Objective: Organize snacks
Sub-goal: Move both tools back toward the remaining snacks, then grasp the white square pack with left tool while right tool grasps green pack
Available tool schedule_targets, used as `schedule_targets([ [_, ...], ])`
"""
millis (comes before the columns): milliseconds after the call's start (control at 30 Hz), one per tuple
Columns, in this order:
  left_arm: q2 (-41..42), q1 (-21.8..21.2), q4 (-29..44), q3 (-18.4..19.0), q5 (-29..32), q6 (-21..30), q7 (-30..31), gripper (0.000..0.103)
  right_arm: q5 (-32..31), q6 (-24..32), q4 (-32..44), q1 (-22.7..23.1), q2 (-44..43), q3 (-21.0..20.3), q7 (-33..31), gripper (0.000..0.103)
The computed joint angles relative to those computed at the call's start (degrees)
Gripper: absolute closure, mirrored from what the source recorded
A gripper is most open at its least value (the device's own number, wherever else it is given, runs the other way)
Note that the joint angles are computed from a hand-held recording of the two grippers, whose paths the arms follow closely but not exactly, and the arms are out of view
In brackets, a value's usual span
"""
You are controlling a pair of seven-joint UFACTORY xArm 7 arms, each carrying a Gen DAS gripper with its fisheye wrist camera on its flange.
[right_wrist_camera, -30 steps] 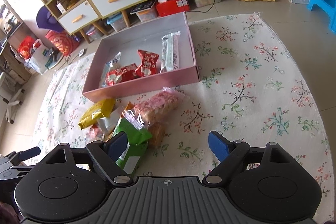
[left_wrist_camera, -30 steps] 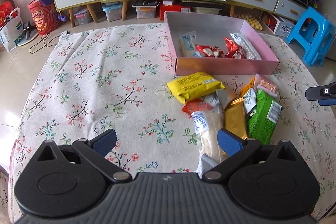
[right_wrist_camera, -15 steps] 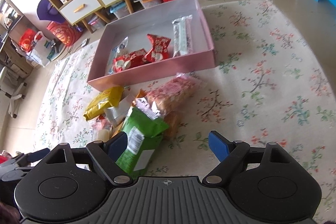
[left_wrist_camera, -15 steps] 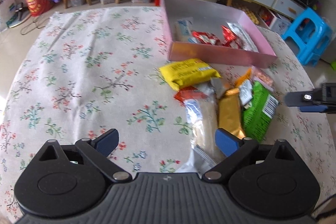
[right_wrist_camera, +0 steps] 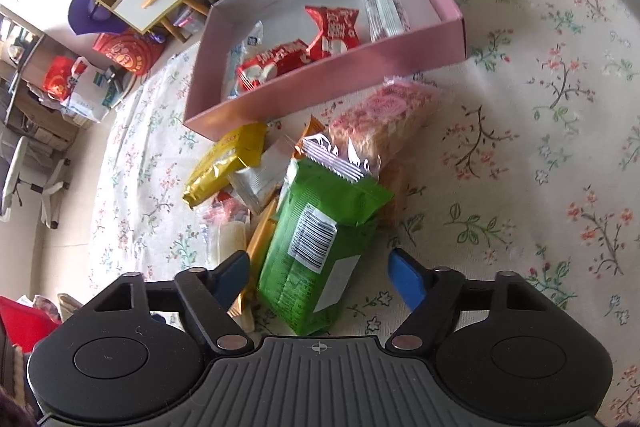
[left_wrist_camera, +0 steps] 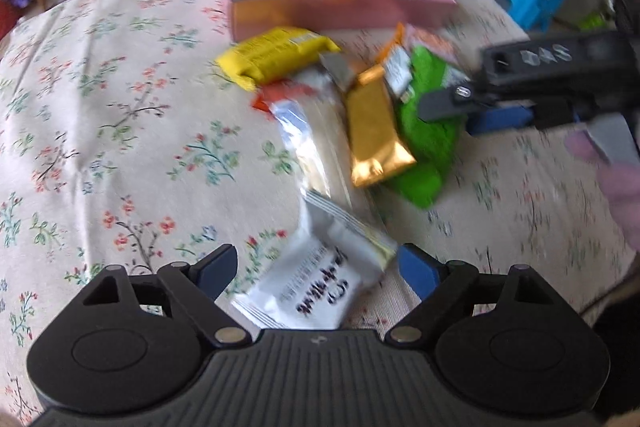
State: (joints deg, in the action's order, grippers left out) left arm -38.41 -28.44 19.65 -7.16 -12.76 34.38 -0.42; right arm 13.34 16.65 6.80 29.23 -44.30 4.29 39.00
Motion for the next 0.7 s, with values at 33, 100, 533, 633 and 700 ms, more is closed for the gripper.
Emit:
schedule_targets([
  [33,0.04,-0.43,-0.01,-0.01,0.12,0.36,0.55,0.017,-0.12,-0.15,-0.05,-0.19,0.37,0.44,0.34,0.042],
  [100,0.26,-1.1,0.0,-0.15,0.24,1.11,1.42,0.017,0.74,-2.1,-0.9,1.06,0.33,-0.73,0.09,0.049],
  [533,1.0,0.03,-0.18,-3.79,6.67,3.03,-0.09,0.03,0.12,1.56,-1.79,0.72,-5.22,-1.45,-1.24,0.077],
  [633,1.12,0.42,-0.41,-3.85,7.13,2.03,-0.92,0.041,-0.94,4.24,-1.97,-1.22,-7.49,-0.23,-1.04,0.078],
  [700,1.01,0.85,-0.37,-3.66,7.34,1.9,-1.58,0.053,-1.34,5.58,-2.18,-2.02,-8.76,-0.15,-1.11,0.078],
])
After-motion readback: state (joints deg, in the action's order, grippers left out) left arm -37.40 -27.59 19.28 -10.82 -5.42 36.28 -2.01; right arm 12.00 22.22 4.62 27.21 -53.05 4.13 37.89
